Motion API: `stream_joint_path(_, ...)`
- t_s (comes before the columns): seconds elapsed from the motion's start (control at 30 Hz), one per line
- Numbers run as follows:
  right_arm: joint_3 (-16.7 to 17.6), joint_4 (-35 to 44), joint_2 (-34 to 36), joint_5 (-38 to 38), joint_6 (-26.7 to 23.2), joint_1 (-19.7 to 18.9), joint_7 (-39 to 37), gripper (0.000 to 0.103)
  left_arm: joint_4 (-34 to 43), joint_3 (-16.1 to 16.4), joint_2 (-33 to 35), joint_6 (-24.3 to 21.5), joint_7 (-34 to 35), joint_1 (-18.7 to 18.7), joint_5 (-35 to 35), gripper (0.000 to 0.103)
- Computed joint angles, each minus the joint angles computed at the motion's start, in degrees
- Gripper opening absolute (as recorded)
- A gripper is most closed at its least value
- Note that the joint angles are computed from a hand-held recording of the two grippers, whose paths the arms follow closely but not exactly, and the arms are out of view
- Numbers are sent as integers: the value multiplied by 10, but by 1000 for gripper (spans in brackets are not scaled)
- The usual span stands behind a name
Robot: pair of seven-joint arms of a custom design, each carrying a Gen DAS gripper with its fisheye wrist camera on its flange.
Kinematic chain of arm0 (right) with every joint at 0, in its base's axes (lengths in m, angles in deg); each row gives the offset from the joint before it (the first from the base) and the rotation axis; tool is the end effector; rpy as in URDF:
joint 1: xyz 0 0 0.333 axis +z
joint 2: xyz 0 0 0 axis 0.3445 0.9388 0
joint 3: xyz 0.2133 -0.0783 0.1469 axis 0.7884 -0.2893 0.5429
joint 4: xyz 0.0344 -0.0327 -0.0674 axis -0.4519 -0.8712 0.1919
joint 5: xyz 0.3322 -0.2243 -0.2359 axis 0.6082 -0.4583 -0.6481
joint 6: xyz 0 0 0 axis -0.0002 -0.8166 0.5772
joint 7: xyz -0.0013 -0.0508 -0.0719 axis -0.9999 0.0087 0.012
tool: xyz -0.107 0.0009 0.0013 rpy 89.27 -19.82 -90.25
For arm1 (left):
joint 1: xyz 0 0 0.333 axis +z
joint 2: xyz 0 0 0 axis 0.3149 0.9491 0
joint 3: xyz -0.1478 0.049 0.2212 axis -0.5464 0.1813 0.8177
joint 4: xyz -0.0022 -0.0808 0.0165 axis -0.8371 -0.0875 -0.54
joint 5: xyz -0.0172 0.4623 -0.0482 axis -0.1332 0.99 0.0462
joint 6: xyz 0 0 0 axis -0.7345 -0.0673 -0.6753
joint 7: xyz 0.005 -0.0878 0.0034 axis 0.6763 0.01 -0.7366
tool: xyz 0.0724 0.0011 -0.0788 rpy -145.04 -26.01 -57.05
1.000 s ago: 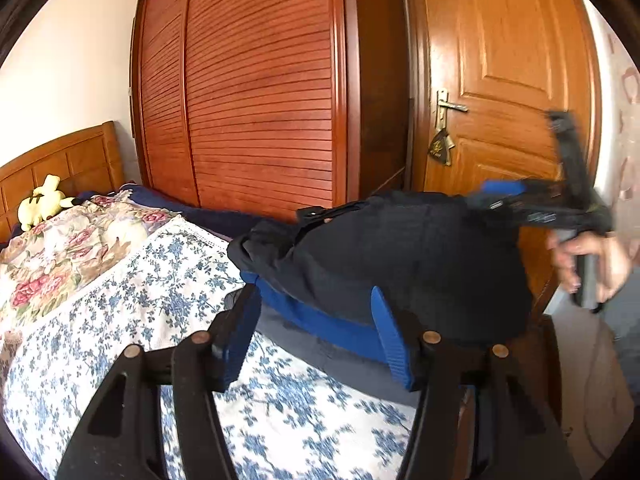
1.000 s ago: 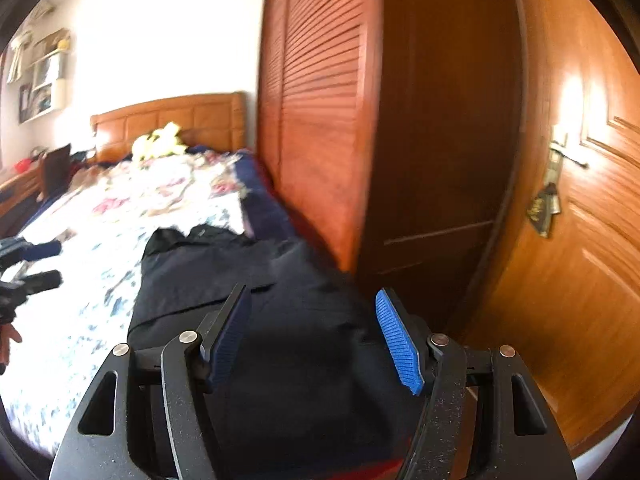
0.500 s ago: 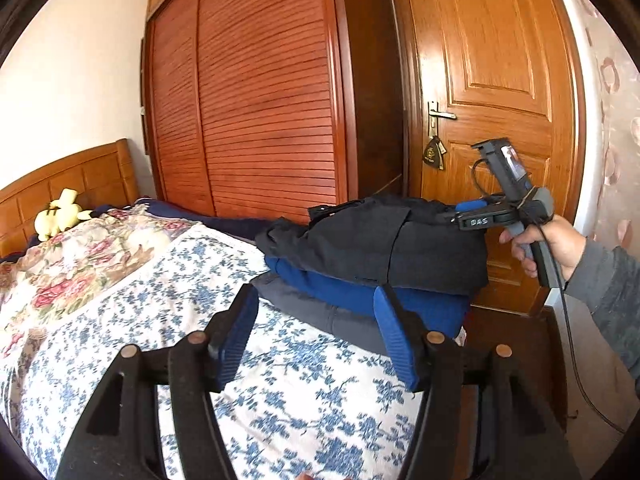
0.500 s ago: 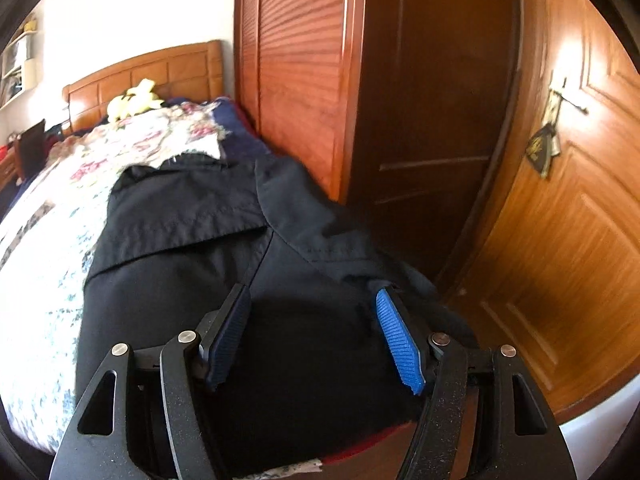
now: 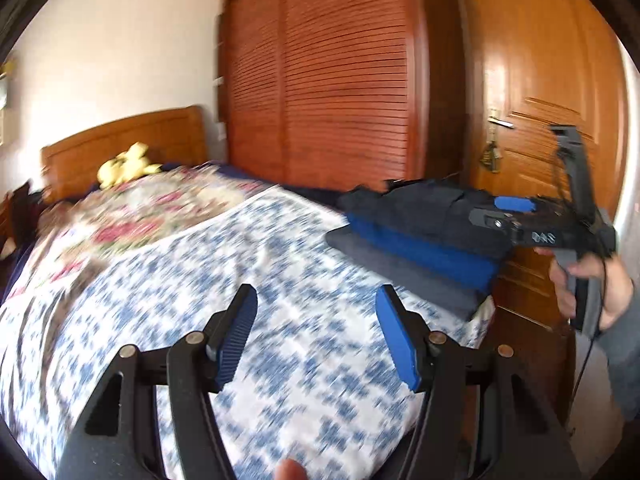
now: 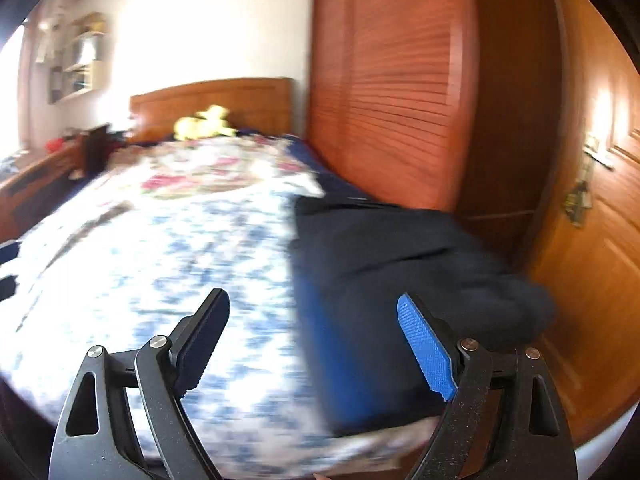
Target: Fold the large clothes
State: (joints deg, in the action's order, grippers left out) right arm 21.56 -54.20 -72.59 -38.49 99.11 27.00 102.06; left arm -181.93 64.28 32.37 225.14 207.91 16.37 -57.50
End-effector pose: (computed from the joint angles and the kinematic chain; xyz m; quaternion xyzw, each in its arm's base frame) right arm 0.5607 0.1785 0.4569 -0.5204 0.6787 -0.4284 0.2914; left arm 0.6602 -0.0843 0.5229 -0.3211 0.7883 -0.4906 0.1865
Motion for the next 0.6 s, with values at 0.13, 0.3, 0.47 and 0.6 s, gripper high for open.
stream_joint_path(0.13, 16, 67, 75, -51, 30, 25, 56, 88, -22, 13, -11, 35, -21, 15, 13, 61)
stream_joint_path(0.3, 6, 165, 177, -86, 61, 81, 93, 88, -50, 33, -28, 70, -18, 32, 2, 61)
stream_joint_path(0.47, -13, 247, 252, -90, 66, 131, 97, 88, -59, 48, -26, 98, -30, 52, -3, 61)
stream_joint_path(0.6, -30, 299, 297, -89, 66, 171, 93, 88, -66, 55, -27, 118, -28, 64, -18, 61)
